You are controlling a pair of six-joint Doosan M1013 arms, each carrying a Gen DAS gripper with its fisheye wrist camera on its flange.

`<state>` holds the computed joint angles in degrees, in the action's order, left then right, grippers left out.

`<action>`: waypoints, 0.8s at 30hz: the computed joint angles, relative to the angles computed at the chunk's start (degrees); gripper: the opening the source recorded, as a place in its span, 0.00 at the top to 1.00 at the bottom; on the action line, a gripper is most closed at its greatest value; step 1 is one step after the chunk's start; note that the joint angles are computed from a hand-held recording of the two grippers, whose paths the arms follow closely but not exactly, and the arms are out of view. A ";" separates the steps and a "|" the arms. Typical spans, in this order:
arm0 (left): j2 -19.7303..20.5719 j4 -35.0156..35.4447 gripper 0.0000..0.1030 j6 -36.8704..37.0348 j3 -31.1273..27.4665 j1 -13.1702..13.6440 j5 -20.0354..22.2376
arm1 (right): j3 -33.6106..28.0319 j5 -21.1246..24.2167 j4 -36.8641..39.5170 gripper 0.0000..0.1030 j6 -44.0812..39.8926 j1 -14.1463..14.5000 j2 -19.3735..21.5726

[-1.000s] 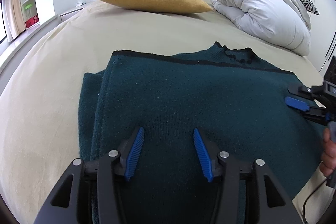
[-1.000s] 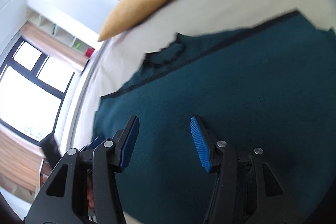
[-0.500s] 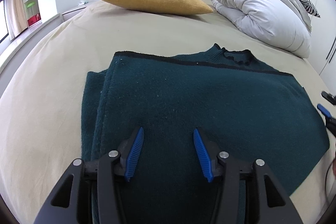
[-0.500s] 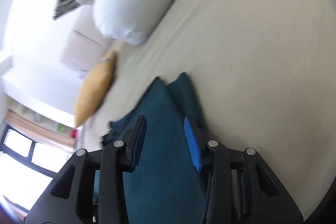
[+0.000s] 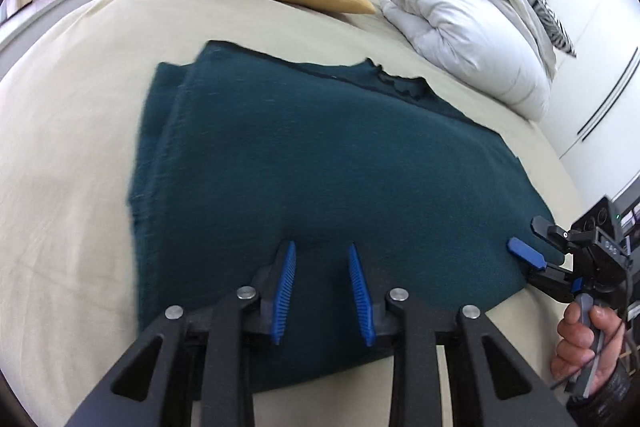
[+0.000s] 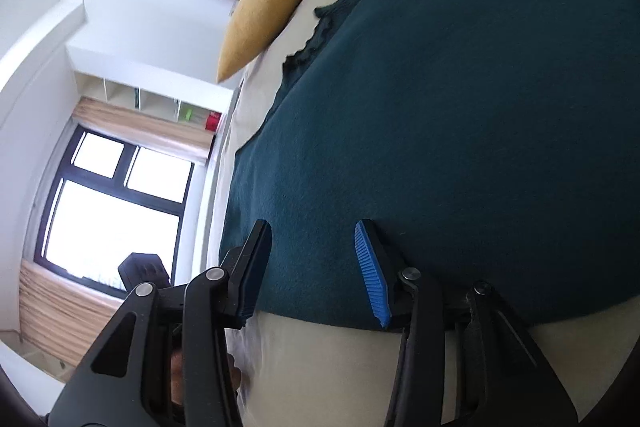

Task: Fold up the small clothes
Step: 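Grasp the sweater side edge with the left gripper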

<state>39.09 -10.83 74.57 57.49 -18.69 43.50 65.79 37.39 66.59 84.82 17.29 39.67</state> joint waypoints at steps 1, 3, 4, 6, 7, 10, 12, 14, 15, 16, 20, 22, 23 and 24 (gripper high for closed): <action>-0.51 -1.78 0.70 0.72 1.12 0.44 -0.87 | 1.94 -1.68 0.02 0.61 0.37 -0.45 -1.09; -1.87 -3.58 0.71 1.36 3.82 0.98 -2.79 | 2.75 -3.56 1.00 0.61 0.02 -1.85 -1.32; -2.38 -4.17 0.71 1.57 4.71 1.21 -3.40 | 4.43 -5.08 1.36 0.61 -0.01 -2.20 -2.32; -3.48 -6.48 0.71 2.18 6.53 1.95 -4.28 | 7.39 -7.73 2.27 0.61 -0.07 -2.83 -4.17; -4.21 -6.84 0.71 1.65 7.54 2.29 -4.57 | 8.77 -9.05 1.94 0.61 0.36 -3.12 -5.16; -6.84 -5.46 0.67 -0.99 10.64 2.94 -6.50 | 10.65 -12.70 -6.87 0.58 8.53 -3.07 -7.57; -8.85 -3.42 0.48 -4.32 13.25 3.42 -9.66 | 13.16 -14.23 -6.49 0.55 7.19 -3.76 -9.96; -9.59 -2.05 0.36 -8.64 14.48 4.17 -12.08 | 13.44 -14.71 -3.84 0.53 4.07 -3.81 -10.72; -9.34 -3.50 0.36 -9.06 14.32 4.73 -11.93 | 13.10 -14.37 -2.98 0.53 2.92 -3.72 -10.71; -8.70 -6.19 0.36 -8.60 13.66 5.36 -11.17 | 12.01 -13.80 -3.23 0.52 3.09 -3.39 -10.35; -4.83 -25.38 0.34 1.18 10.15 7.56 -8.09 | 6.87 -9.99 -1.33 0.52 0.74 -1.71 -7.26; -3.15 -29.34 0.31 1.61 8.31 8.09 -7.65 | 5.17 -7.75 -0.92 0.52 0.29 -1.22 -6.31; -2.40 -30.87 0.30 1.77 7.27 8.33 -7.07 | 3.65 -6.30 -1.25 0.52 0.60 -0.99 -5.31; -1.57 -32.08 0.29 1.80 6.07 8.53 -6.20 | 2.73 -5.71 -1.77 0.52 1.14 -0.74 -4.73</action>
<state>37.51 -42.91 76.36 63.57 -10.16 37.29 68.52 31.68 64.82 85.96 16.55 34.94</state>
